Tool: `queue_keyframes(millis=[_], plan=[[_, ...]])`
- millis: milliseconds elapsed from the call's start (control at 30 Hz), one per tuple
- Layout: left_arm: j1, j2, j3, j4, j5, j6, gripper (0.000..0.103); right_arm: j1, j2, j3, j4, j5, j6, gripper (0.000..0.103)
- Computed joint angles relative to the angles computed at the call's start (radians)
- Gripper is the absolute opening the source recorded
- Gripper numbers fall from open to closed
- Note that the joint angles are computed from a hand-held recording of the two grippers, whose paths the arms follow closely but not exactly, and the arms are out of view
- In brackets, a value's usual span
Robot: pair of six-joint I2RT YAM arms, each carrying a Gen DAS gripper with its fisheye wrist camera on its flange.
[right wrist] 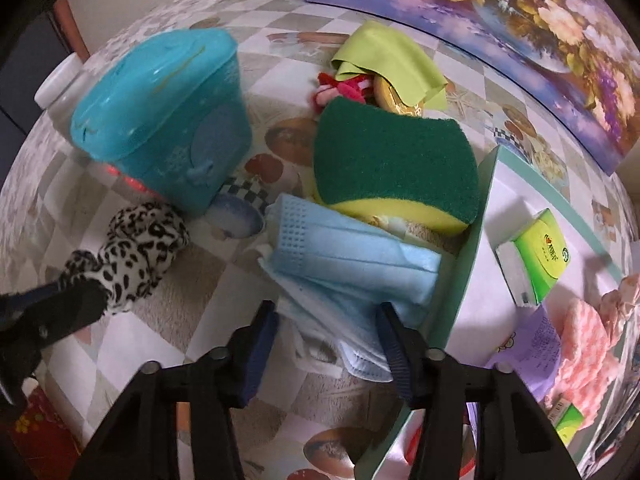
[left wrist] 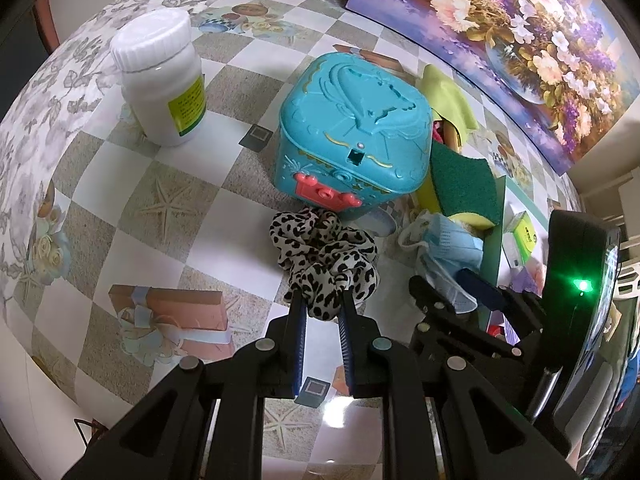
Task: Organize soft objects
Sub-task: 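Grasp the blue face mask with the right tool and lift it, then carry the mask with the right tool while the left tool carries the scrunchie, release both into tray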
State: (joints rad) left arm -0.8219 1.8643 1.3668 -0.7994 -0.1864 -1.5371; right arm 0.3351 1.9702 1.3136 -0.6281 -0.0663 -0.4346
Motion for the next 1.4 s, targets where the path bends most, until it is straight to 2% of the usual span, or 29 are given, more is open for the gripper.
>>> queue_keyframes(millis=[67,133,167,500,733,900,1233,1400], plan=[[0.001,0.001,0.0,0.0,0.002,0.001,0.016,-0.001,0.006,0.013,-0.002,0.003,0.002,0.025],[0.002,0.002,0.002,-0.003,0.001,0.002,0.016,0.0,0.013,0.02,0.002,0.014,0.001,0.022],[0.002,0.002,0.003,-0.003,0.001,0.003,0.016,-0.002,0.016,0.024,0.001,0.01,0.002,0.017],[-0.002,0.005,0.01,-0.011,-0.009,0.008,0.016,-0.019,-0.024,0.024,-0.028,-0.032,0.018,0.013],[-0.026,0.02,0.07,-0.056,-0.051,0.028,0.016,-0.103,-0.108,0.062,-0.103,-0.186,0.045,0.012],[-0.05,0.069,0.179,-0.12,-0.094,0.072,0.016,-0.175,-0.14,0.121,-0.132,-0.259,0.087,0.011],[-0.061,0.178,0.393,-0.192,-0.127,0.138,0.016,-0.365,-0.089,0.279,-0.21,-0.417,0.156,0.011],[-0.06,0.322,0.663,-0.297,-0.139,0.221,0.016,-0.456,-0.042,0.367,-0.222,-0.387,0.204,0.011]])
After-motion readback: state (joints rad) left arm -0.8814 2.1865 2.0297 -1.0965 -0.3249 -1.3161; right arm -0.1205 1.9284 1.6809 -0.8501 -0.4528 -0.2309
